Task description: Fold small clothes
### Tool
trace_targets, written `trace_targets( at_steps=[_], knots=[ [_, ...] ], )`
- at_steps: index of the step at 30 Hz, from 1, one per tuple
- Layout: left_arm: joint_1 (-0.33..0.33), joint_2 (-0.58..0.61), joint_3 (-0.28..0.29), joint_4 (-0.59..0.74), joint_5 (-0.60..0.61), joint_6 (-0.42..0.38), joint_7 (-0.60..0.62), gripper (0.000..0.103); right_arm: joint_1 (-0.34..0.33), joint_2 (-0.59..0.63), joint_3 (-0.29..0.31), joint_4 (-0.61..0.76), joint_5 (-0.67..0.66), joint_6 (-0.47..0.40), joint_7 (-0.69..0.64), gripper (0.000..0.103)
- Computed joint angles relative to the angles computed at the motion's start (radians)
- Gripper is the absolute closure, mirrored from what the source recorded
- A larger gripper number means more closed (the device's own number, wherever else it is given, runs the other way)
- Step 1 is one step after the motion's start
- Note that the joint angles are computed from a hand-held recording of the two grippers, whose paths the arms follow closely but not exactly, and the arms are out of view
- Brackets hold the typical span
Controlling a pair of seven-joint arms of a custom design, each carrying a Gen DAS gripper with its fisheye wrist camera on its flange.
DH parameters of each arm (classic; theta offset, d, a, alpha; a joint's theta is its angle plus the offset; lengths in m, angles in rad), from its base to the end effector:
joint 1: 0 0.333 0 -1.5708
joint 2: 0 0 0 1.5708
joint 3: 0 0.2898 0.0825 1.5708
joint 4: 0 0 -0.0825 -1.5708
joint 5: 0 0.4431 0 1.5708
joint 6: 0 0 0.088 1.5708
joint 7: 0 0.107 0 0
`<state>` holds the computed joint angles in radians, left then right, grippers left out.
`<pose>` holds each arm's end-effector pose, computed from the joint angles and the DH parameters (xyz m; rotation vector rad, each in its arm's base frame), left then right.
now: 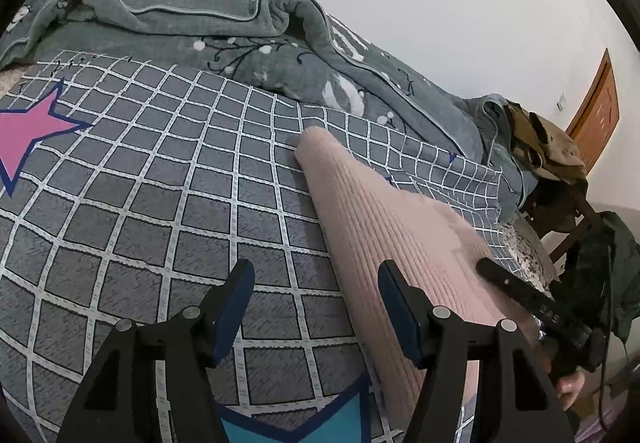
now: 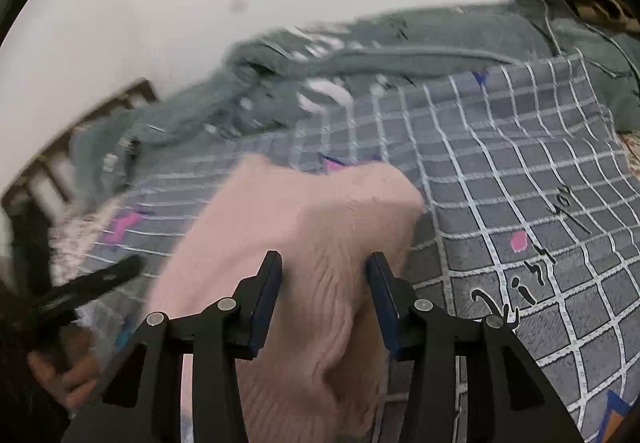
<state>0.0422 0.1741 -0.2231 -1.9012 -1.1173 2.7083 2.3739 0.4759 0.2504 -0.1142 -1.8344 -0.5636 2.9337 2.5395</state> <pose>0.6790 -0.0869 0.4124 -1.8405 1.9689 -1.3745 0.6514 0.2888 0.4341 -1.5634 1.7084 -0.5699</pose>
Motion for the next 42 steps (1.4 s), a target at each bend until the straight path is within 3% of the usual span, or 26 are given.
trace_targets(
  at_steps=[3, 4, 6, 8, 10, 12, 13, 15, 16, 18, 22, 24, 27, 32, 37, 39, 42],
  knots=[
    [0.002, -0.006, -0.001, -0.005, -0.003, -0.002, 0.019, 0.041, 0.064, -0.046, -0.111, -0.059, -0.212, 0.127, 0.215, 0.089],
    [0.003, -0.008, -0.001, -0.006, -0.012, -0.007, 0.027, 0.041, 0.058, -0.057, -0.109, -0.068, -0.218, 0.105, 0.228, 0.089],
    [0.005, -0.006, 0.002, 0.000, -0.018, -0.033, 0.027, 0.040, -0.023, -0.033, -0.007, -0.053, -0.020, -0.007, 0.075, 0.093],
    [0.007, -0.005, 0.004, 0.007, -0.025, -0.068, 0.024, 0.040, -0.052, -0.027, 0.024, -0.058, 0.039, -0.011, 0.051, 0.091],
    [0.010, -0.005, 0.004, 0.011, -0.044, -0.106, 0.034, 0.040, -0.059, -0.055, 0.025, -0.089, 0.063, 0.046, 0.039, 0.085],
    [0.008, -0.001, 0.004, 0.018, -0.062, -0.136, 0.054, 0.039, -0.050, -0.084, 0.006, -0.128, 0.055, 0.132, 0.079, 0.067],
    [0.005, 0.001, 0.005, 0.020, -0.062, -0.140, 0.054, 0.039, -0.045, -0.089, -0.002, -0.139, 0.054, 0.166, 0.089, 0.064],
    [0.000, 0.013, 0.006, 0.032, -0.049, -0.160, 0.038, 0.039, -0.098, -0.091, 0.069, -0.155, 0.181, 0.205, -0.039, 0.057],
    [0.000, 0.023, 0.006, 0.043, -0.042, -0.178, 0.023, 0.039, -0.148, -0.080, 0.139, -0.145, 0.282, 0.197, -0.147, 0.056],
    [0.005, 0.038, 0.003, 0.058, -0.048, -0.206, 0.008, 0.039, -0.173, -0.053, 0.184, -0.110, 0.369, 0.144, -0.238, 0.053],
    [0.015, 0.073, -0.003, 0.095, -0.046, -0.246, -0.039, 0.037, -0.132, -0.028, 0.144, -0.078, 0.430, 0.031, -0.272, 0.050],
    [0.015, 0.092, -0.007, 0.115, -0.027, -0.242, -0.074, 0.036, -0.138, -0.018, 0.150, -0.074, 0.502, 0.019, -0.324, 0.041],
    [0.019, 0.120, -0.017, 0.146, -0.003, -0.239, -0.116, 0.034, -0.146, -0.001, 0.160, -0.055, 0.588, 0.007, -0.404, 0.041],
    [0.026, 0.169, -0.038, 0.200, 0.053, -0.236, -0.182, 0.033, -0.101, 0.052, 0.117, 0.023, 0.575, -0.055, -0.415, 0.041],
    [0.038, 0.215, -0.065, 0.251, 0.096, -0.240, -0.227, 0.033, -0.121, 0.074, 0.140, 0.046, 0.639, -0.063, -0.477, 0.040],
    [0.041, 0.225, -0.078, 0.263, 0.105, -0.235, -0.228, 0.037, -0.134, 0.080, 0.156, 0.050, 0.680, -0.059, -0.514, 0.040],
    [0.043, 0.215, -0.093, 0.250, 0.108, -0.187, -0.207, 0.053, -0.138, 0.083, 0.163, 0.052, 0.716, -0.053, -0.551, 0.041]
  ],
)
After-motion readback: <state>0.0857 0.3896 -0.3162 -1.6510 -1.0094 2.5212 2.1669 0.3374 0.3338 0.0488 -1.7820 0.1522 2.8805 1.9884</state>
